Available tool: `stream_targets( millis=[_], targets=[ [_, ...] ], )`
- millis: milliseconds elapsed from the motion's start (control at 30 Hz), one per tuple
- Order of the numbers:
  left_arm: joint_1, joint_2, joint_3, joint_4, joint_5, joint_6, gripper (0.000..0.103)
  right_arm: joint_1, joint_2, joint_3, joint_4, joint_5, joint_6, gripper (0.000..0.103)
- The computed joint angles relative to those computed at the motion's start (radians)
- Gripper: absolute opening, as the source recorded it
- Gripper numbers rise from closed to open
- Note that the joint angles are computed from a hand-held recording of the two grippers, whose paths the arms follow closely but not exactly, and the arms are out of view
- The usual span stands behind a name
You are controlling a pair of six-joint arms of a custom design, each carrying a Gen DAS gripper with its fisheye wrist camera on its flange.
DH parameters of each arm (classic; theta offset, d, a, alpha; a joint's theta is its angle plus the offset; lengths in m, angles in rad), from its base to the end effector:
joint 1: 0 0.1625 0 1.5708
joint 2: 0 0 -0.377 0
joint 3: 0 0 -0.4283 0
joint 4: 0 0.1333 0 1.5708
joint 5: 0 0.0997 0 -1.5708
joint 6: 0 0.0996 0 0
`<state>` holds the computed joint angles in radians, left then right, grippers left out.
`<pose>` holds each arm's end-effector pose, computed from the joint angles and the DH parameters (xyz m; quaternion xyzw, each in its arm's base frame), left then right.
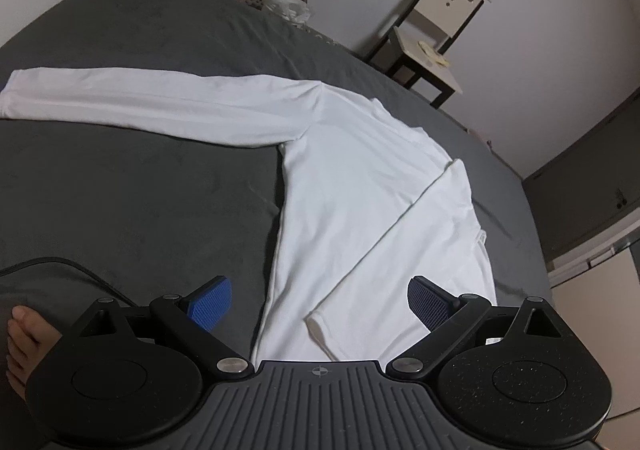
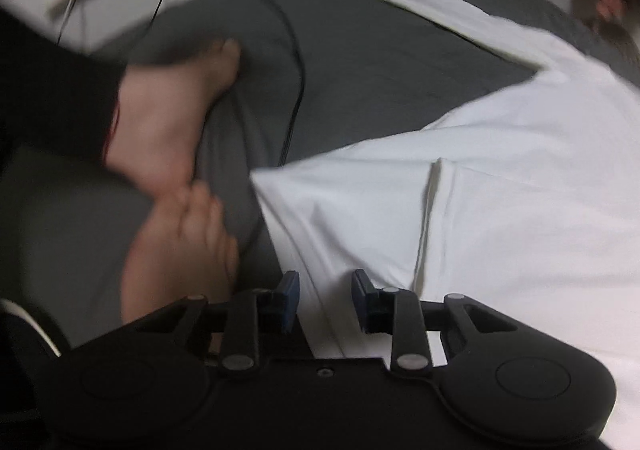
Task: Fold clothes
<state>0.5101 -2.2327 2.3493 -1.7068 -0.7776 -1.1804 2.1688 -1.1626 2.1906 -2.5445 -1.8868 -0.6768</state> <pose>-0.1575 -0.3222 0.3421 -0.0589 0.9205 -0.3517 0.1600 0.3465 -0.3269 0.0418 0.5909 -0.7908 -0.0330 0.1561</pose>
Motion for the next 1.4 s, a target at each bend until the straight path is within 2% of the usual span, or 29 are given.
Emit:
stream_targets(
  millis=[100, 233, 367, 633, 700, 900, 1067, 1267, 1400],
  targets=[
    [0.001, -0.009, 0.004, -0.002, -0.008, 0.007, 0.096, 0.029, -0.006, 0.021, -0.032, -0.057, -0.088, 0.03],
    [0.003, -0.01, 0.002, 0.003, -0.018, 0.016, 0.096, 0.042, 0.003, 0.043, -0.077, -0.097, -0.202, 0.029],
    [-0.001, -0.028, 0.014, -0.005, -0.024, 0.028, 0.096, 0.041, -0.003, 0.071, -0.133, -0.102, -0.265, 0.019],
    [0.002, -0.035, 0.021, -0.009, -0.032, 0.019, 0.096, 0.046, -0.013, 0.075, -0.136, -0.105, -0.248, 0.015],
    [0.002, -0.032, 0.021, -0.013, -0.032, 0.026, 0.096, 0.045, -0.012, 0.076, -0.141, -0.104, -0.251, 0.009],
    [-0.001, -0.027, 0.017, 0.001, -0.033, 0.031, 0.096, 0.038, -0.013, 0.083, -0.168, -0.094, -0.246, 0.004],
    [0.005, -0.011, 0.009, -0.005, -0.039, 0.029, 0.096, 0.02, -0.046, 0.079, -0.118, -0.048, -0.225, 0.004],
    [0.002, -0.005, 0.011, -0.01, -0.047, 0.055, 0.096, -0.001, -0.07, 0.051, 0.01, 0.009, -0.167, 0.004],
    [0.004, -0.01, 0.014, 0.005, -0.057, 0.052, 0.096, -0.011, -0.061, 0.043, 0.041, 0.016, -0.157, 0.004]
  ],
)
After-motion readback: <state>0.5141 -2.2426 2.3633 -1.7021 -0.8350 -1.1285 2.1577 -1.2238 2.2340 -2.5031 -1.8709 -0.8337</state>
